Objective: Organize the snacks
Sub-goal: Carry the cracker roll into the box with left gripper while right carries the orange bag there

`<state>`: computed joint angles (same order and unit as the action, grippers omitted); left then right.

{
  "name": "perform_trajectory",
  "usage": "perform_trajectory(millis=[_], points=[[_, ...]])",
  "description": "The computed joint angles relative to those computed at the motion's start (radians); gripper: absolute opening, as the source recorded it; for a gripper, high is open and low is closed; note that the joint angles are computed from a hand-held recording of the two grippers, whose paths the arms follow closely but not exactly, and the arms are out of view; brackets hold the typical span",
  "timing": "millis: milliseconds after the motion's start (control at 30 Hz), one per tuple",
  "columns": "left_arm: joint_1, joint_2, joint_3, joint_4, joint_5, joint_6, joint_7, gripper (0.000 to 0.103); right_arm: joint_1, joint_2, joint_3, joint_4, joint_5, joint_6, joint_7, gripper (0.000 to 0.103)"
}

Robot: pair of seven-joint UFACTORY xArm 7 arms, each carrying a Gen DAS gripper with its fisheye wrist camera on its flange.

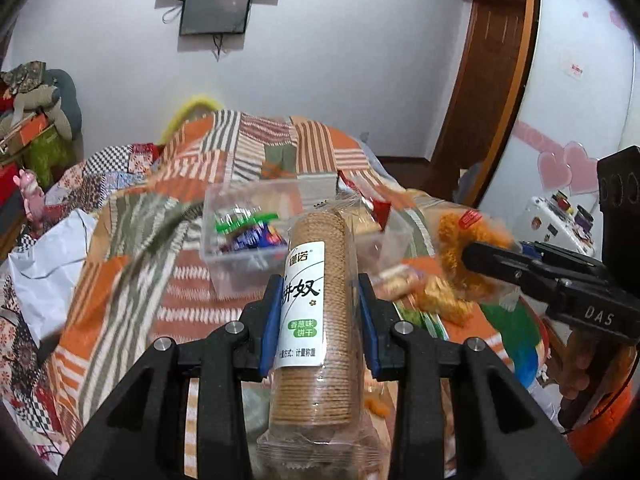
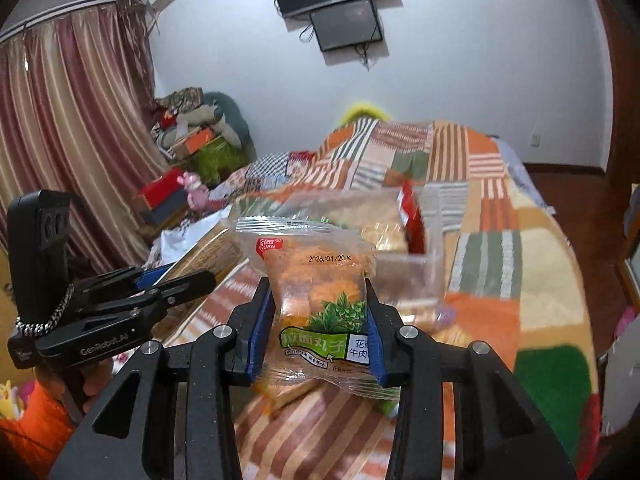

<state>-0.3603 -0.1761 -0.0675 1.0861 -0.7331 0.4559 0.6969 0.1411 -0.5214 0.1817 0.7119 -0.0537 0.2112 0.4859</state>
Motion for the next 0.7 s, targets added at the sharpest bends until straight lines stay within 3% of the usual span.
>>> perform_trajectory(millis=[400,567,700], points=[[0.074,0.192,-0.043,0.219,0.082,-0.019,-0.106,0.035,-0.087,0.13,0.019,0.128,-0.068,-0.034,0.027,0.037],[0.11,0.277,-0.068,0.32,0.104,0.001,-0.146,0.035,-0.067,0.22,-0.008,0.196,-0.064,-0.037,0.015,0.037],[0.122,0.359,-0.081,0.409,0.199,0.008,-0.236,0.035,-0.052,0.297,-0.026,0.263,-0.067,-0.025,0.008,0.037]])
